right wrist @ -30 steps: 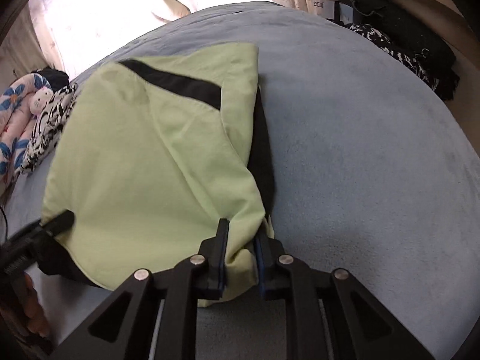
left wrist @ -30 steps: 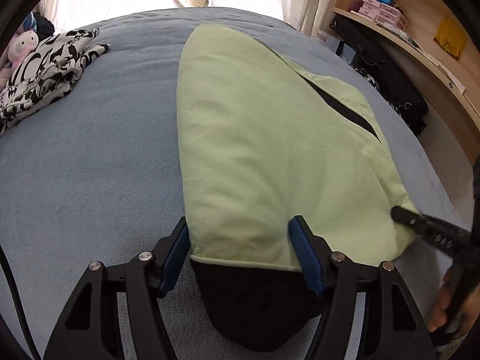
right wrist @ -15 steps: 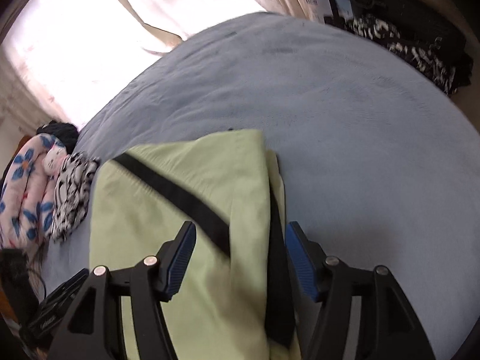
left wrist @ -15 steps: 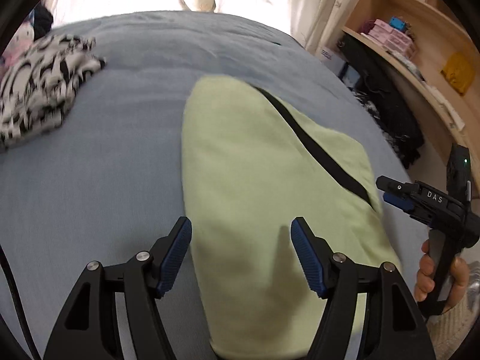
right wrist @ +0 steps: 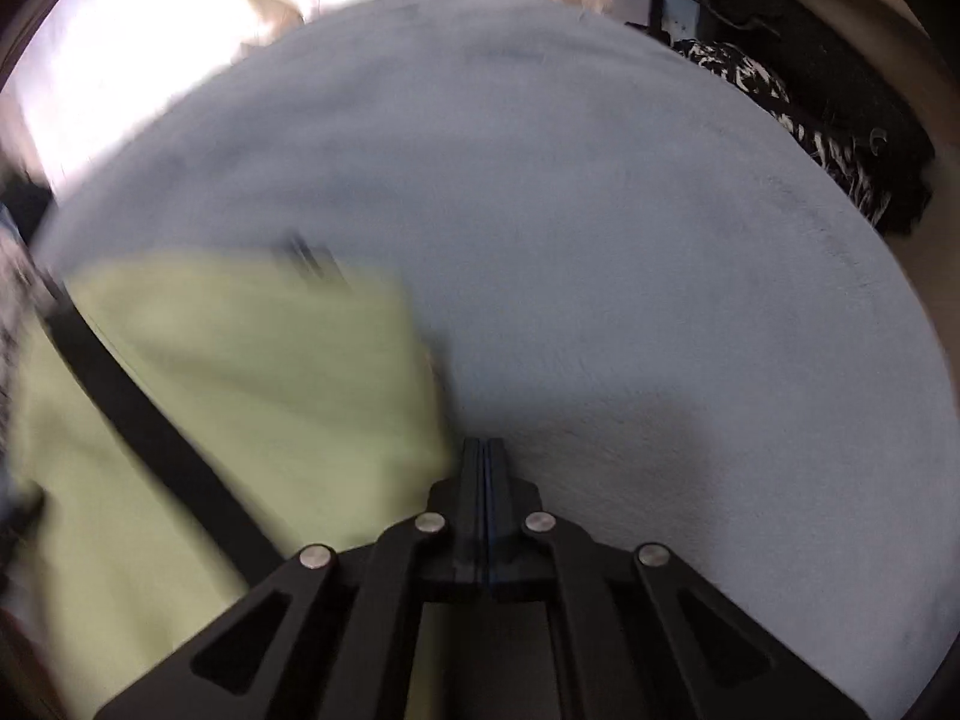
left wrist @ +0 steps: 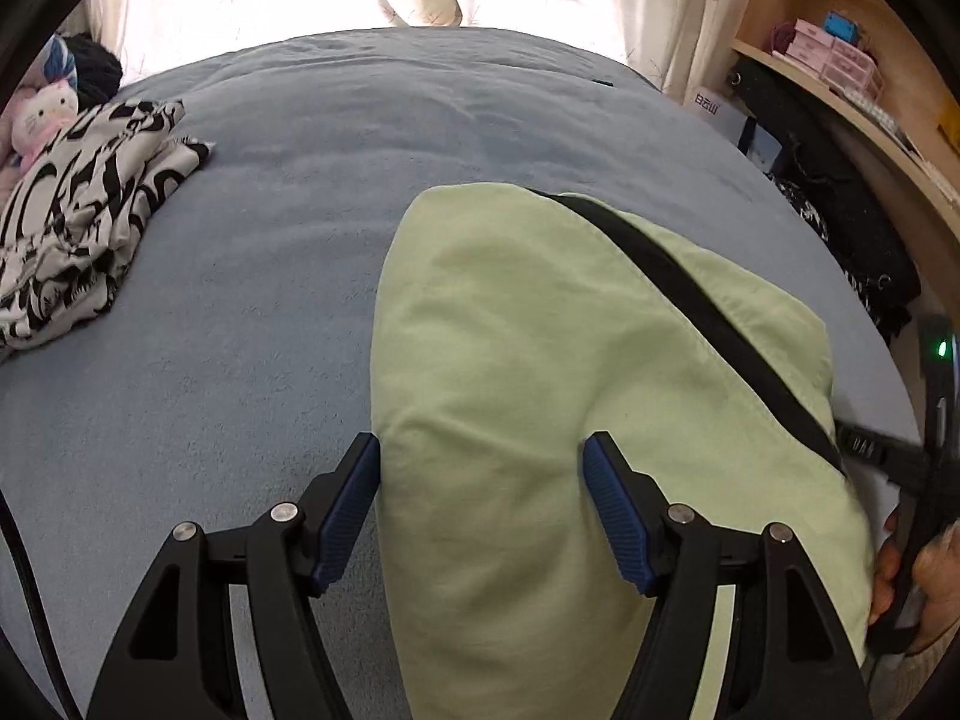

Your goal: Fold large clothes

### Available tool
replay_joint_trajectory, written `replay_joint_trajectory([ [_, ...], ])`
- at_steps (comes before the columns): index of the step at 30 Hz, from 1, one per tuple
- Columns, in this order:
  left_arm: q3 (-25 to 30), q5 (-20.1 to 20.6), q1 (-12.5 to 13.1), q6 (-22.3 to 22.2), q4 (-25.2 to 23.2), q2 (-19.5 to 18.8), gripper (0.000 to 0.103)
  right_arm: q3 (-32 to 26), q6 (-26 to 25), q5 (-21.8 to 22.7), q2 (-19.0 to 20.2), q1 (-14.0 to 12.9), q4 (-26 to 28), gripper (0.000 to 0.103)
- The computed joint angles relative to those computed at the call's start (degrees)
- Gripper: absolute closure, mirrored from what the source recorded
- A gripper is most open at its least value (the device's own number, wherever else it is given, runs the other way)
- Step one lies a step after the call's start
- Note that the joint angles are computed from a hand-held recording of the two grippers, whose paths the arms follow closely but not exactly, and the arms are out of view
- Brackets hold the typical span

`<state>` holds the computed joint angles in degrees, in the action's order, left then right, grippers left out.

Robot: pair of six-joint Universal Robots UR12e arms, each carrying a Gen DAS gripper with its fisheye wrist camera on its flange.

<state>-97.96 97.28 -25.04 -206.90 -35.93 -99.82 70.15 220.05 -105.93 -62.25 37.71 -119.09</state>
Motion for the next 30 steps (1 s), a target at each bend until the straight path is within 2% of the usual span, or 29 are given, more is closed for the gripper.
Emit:
replay_joint_trajectory([
  [3,-0.4,-0.4,0.2,-0.2,0.3,0.3,0.035,1.3,2.0,-0.7,-1.5,0.3,-2.3,0.103],
  [9,0.0,1.1,-0.8,-1.8,-1.7,1.3,0.035,2.0,0.6,-3.7,-4.0,2.5,-5.4,0.103],
  [12,-0.7,0.4,-1.4,-0.5,-0.7,2.7,0.035,1.9,-0.7,-4.3,-5.2,3.7,-6.4,0.103],
  [16,-1.4,1.7,-2.7,1.4,-0.4,5.2,0.035,2.4,-0.9,-3.8,-6.6,4.7,-7.3,0.103],
  [24,-3.6,2.9,-4.5,2.7,-2.4,10.9,0.035,2.5,-2.1,-2.7,-8.3,8.0,-5.4,0.103],
  [30,-5.9,2.9,-5.8,1.6,-3.5,15.1,0.035,2.6,-3.0,-1.9,-9.2,10.3,-4.1,0.102],
])
